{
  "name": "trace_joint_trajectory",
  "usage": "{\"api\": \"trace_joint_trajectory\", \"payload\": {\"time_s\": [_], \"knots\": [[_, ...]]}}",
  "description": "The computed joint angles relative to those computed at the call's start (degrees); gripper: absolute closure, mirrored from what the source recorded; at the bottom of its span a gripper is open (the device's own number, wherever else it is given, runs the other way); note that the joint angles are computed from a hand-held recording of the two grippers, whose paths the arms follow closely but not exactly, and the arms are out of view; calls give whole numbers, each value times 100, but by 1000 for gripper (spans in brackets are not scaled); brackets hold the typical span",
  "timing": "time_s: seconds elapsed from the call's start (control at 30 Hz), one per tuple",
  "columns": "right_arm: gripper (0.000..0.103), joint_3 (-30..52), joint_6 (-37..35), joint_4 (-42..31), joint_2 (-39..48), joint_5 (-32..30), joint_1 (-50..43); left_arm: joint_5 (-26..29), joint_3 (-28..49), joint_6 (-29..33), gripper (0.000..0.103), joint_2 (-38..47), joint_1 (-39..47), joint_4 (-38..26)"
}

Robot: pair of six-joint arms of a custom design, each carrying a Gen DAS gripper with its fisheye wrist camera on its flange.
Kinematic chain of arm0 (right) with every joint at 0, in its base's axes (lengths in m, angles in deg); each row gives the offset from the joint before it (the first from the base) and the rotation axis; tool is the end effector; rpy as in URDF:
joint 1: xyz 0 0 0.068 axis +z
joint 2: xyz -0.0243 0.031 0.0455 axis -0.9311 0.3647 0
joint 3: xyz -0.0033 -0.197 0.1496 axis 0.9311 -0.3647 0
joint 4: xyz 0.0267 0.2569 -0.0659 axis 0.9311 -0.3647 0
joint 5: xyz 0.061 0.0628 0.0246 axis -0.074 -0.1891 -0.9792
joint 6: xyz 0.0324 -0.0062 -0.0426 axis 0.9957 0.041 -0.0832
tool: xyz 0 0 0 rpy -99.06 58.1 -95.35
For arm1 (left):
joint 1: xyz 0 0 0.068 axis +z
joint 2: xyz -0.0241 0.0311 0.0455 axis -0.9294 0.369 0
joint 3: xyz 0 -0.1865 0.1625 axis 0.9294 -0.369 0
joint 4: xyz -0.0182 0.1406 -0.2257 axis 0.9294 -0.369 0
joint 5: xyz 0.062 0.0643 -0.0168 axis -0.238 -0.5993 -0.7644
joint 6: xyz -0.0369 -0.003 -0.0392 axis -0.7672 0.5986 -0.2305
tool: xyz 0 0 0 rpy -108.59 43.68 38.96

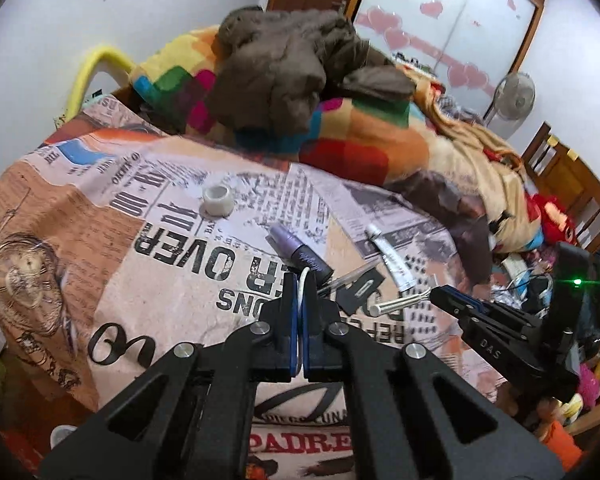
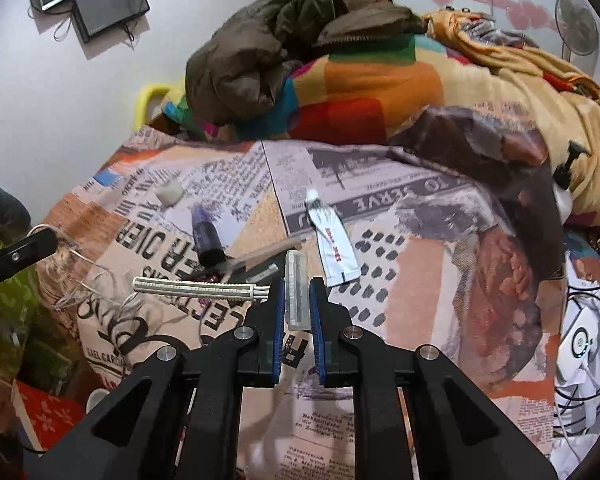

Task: Collect trash
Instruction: 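Carry the earphone cable and metal strip over the white bin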

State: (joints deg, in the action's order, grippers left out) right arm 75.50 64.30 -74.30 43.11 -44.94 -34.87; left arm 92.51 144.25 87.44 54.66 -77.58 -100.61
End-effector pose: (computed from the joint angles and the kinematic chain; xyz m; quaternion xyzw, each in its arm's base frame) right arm 0.2536 0.1543 0.3402 0.1352 0.9262 0.0570 0.3472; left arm 0.3389 -0.0695 0.3881 0.1769 0.9089 -0.2052 0.3171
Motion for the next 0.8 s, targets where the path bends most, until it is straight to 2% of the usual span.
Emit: {"api": "trace_joint_trajectory", "payload": {"time_s": [0.43,0.8], "knots": [[92,1380,105,-782,409,704,752,287,734,764,103,-632,1072,-1031],[92,3737,121,-1598,1816,1214,1805,1290,1340,1681,103,-738,3019,-1903]]}}
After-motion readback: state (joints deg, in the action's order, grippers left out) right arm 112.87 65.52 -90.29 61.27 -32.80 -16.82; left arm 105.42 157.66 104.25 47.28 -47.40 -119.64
